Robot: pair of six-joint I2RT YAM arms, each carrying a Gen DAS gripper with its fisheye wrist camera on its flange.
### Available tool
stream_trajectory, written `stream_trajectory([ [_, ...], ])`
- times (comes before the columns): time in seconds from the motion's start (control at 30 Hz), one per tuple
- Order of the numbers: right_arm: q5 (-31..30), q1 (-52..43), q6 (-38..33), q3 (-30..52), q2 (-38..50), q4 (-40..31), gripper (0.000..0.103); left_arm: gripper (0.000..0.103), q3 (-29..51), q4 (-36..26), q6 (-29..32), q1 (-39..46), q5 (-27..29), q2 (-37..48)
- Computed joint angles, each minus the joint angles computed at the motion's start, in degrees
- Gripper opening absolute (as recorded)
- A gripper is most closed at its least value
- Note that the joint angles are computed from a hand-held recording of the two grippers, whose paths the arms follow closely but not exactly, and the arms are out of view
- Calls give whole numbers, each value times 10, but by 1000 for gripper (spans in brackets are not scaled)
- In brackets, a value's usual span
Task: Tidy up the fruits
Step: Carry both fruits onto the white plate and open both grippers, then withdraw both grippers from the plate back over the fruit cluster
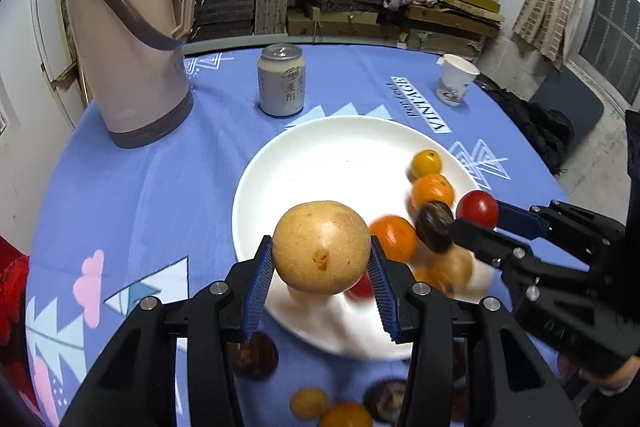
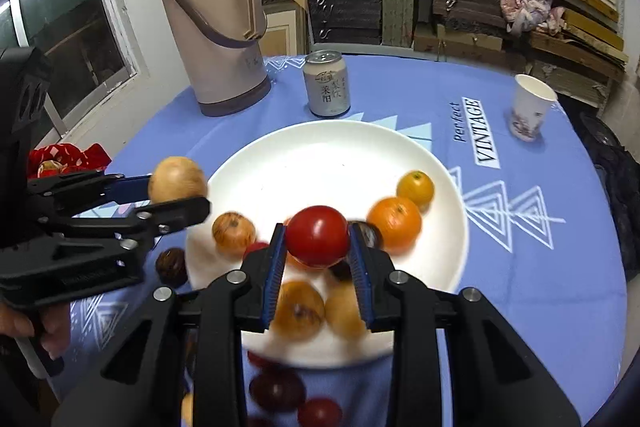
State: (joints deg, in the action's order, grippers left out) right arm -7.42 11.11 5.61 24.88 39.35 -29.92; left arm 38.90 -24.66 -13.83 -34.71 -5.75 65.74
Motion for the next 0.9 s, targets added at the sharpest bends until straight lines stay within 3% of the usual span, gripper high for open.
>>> stream_trajectory([
  [0.13, 6, 0, 8, -4, 78, 84, 30, 47, 14, 33, 0, 29, 20, 65],
  [0.23, 1, -4, 6, -9, 111, 119, 31, 55, 12, 53, 0, 41, 27, 83],
  [0.43, -28, -43, 3, -40, 68, 126, 44, 67, -5, 44, -5, 33, 14, 42],
  [0.7, -79, -117, -32, -45, -73, -15, 56, 69, -37, -10, -23, -7, -13, -40],
  [0.9, -171, -245, -100, -40, -232, -194, 64, 70, -63, -65, -50, -48, -36, -122],
])
